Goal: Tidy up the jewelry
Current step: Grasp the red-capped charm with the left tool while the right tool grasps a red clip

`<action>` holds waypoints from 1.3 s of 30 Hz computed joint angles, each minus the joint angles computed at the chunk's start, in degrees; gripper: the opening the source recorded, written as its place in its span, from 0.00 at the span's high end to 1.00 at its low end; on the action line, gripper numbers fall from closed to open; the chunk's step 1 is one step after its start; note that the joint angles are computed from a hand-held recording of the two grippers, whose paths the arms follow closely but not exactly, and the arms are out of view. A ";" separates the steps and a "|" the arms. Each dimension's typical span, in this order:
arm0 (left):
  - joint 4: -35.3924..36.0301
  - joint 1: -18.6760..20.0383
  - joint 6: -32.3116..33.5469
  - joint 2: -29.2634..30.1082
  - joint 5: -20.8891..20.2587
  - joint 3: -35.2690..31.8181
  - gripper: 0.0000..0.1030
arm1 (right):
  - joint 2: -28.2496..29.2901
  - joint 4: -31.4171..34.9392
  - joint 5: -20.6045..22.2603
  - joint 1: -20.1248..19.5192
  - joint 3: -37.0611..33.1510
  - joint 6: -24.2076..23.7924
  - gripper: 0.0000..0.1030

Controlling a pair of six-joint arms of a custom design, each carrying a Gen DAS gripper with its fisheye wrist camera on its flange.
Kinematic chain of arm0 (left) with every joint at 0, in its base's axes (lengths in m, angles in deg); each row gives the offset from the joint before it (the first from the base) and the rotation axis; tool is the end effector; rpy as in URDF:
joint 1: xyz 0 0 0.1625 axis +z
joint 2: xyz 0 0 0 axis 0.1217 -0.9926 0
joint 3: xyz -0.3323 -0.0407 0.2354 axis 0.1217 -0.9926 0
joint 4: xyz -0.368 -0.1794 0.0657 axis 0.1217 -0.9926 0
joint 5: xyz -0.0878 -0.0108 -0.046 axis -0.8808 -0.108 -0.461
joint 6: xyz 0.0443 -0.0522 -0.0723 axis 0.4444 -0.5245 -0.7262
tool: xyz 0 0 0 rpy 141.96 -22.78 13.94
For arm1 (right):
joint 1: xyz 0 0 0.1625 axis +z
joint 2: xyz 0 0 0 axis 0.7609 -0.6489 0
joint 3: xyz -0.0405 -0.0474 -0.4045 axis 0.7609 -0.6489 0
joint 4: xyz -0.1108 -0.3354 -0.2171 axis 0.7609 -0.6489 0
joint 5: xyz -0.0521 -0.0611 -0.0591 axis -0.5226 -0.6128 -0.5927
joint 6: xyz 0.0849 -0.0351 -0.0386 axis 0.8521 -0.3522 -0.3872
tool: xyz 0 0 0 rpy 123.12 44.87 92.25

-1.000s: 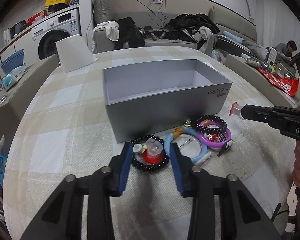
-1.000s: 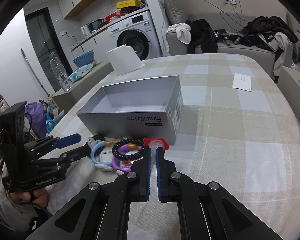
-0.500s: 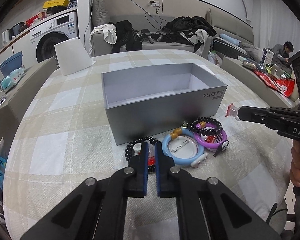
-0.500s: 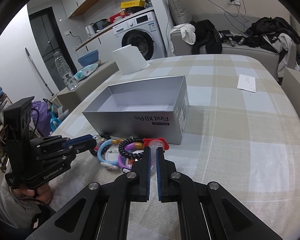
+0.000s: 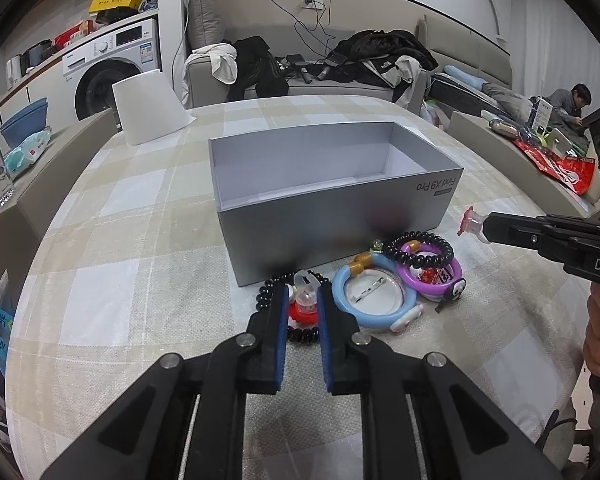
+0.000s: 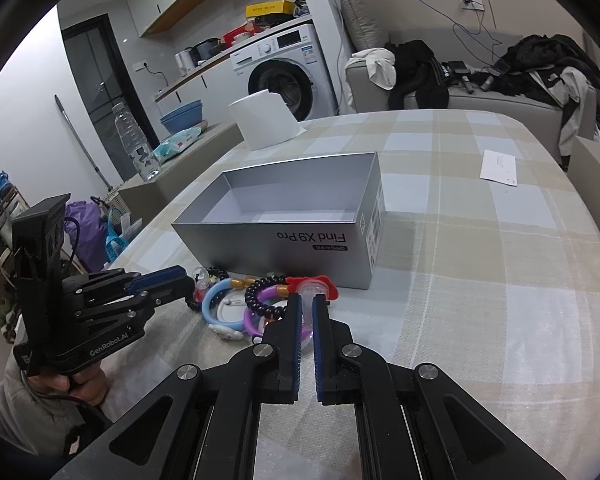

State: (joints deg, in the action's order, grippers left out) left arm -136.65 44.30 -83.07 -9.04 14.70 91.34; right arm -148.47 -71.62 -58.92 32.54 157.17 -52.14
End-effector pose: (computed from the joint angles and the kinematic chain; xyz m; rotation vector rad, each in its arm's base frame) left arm -0.1673 -0.5434 0.0605 0.5094 2.2844 -0.8889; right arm 0.0558 -0.5960 0.2314 1.0955 -2.6641 0.6187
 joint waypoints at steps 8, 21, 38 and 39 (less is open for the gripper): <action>2.00 0.58 -1.27 -0.27 -0.84 -0.71 0.88 | -0.08 0.73 0.07 -0.11 -0.24 -0.08 0.96; 1.59 1.90 -1.14 -0.98 -3.73 -1.20 0.52 | -0.12 0.98 0.10 -0.10 -0.21 -0.15 0.96; 1.20 1.68 0.21 -1.21 -4.81 -0.88 0.87 | -0.14 1.22 0.20 -0.08 -0.13 -0.43 0.96; 0.72 1.58 0.22 -1.26 -4.61 -0.70 0.87 | -0.18 1.23 0.25 -0.10 -0.09 -0.42 0.96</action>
State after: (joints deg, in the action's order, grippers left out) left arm -135.93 45.88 -82.85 -10.30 10.09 90.64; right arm -148.65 -70.39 -58.68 32.44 157.08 -52.57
